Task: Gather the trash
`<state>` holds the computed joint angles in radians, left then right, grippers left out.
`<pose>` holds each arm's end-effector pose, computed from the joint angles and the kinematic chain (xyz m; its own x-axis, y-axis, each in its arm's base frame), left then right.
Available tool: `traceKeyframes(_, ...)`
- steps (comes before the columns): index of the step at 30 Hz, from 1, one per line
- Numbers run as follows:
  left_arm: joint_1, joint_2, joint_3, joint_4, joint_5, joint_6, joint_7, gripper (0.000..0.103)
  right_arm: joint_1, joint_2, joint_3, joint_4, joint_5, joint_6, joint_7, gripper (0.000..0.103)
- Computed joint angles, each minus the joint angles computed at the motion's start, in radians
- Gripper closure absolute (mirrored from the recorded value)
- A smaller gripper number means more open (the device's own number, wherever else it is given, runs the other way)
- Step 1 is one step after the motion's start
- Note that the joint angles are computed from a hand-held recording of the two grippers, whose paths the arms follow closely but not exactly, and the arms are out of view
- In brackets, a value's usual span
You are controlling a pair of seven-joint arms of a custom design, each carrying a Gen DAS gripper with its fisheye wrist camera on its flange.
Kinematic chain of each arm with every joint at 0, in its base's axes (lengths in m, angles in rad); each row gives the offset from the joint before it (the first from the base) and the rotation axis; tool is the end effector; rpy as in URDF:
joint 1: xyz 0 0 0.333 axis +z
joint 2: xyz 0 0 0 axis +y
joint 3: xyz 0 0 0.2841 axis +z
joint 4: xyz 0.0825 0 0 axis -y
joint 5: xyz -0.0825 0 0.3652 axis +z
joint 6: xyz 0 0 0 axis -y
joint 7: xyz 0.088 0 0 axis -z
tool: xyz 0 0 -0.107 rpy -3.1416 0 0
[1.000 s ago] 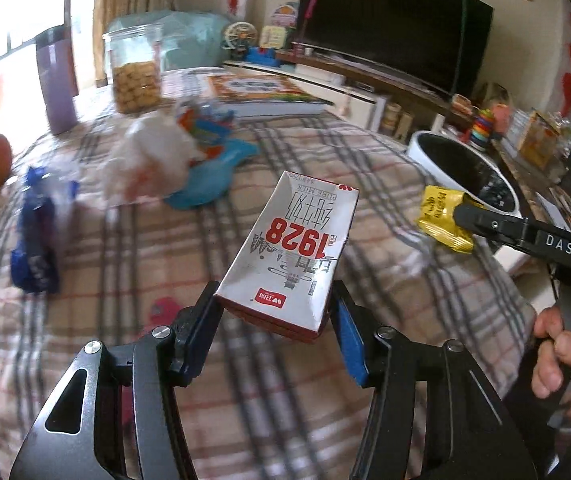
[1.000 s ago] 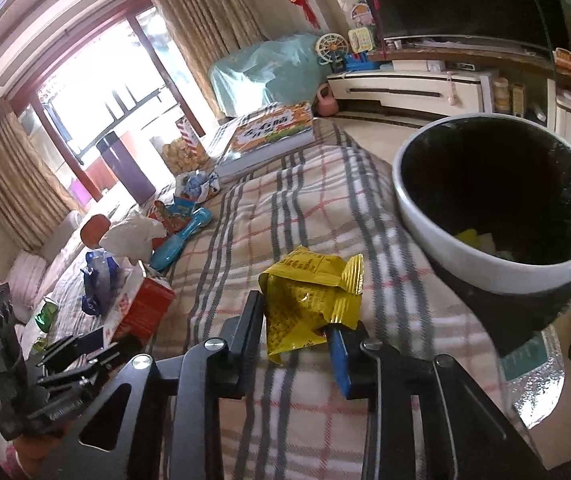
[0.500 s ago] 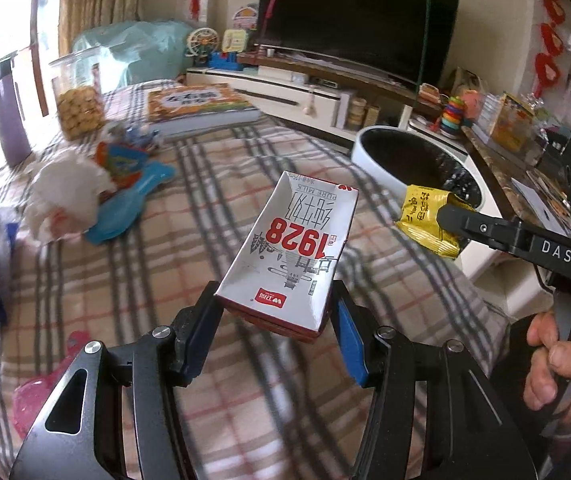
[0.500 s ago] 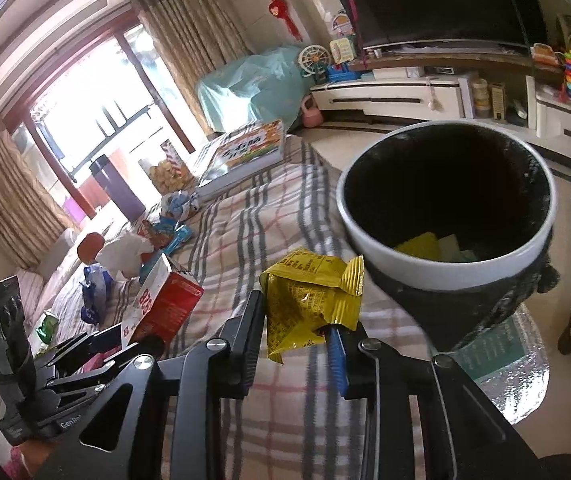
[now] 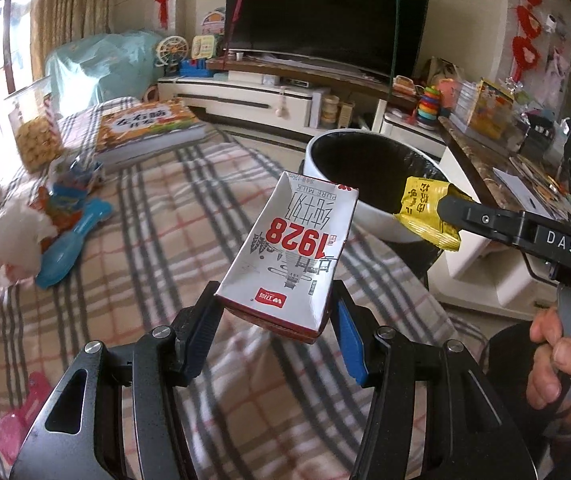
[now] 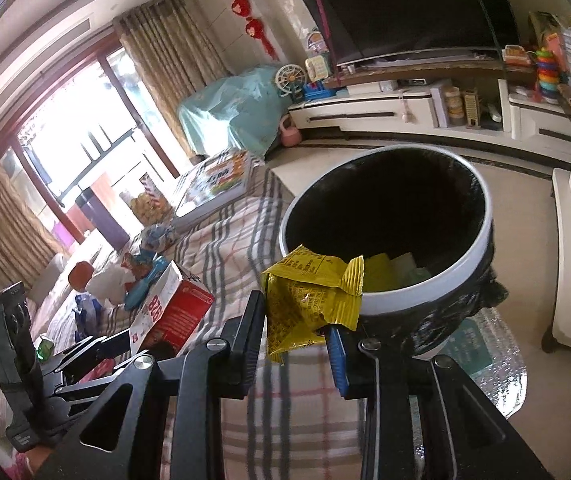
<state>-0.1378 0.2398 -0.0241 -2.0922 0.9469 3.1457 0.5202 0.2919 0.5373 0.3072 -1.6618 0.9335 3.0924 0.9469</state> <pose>0.5627 -0.1641 0.3615 -0.0917 -0.9923 0.0831 -0.6930 0.0036 -0.7210 0.6137 0.2979 0.3647 0.3483 -0.8425 -0.4110 -0.7099 0.0493 -0.7026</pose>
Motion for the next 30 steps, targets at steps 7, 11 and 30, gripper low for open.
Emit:
traceKeyframes(7, 0.012, 0.033, -0.044, 0.049, -0.078, -0.028, 0.092, 0.05, -0.021, 0.002, 0.004, 0.01, 0.017, 0.002, -0.011, 0.073)
traceKeyframes(11, 0.01, 0.057, -0.059, 0.085, -0.116, -0.041, 0.14, 0.05, -0.024, 0.011, -0.011, 0.028, 0.008, -0.011, 0.003, 0.073)
traceKeyframes(30, 0.015, 0.229, -0.146, 0.344, -0.344, -0.176, 0.444, 0.05, -0.008, 0.113, -0.122, 0.19, -0.166, -0.124, 0.182, 0.073)
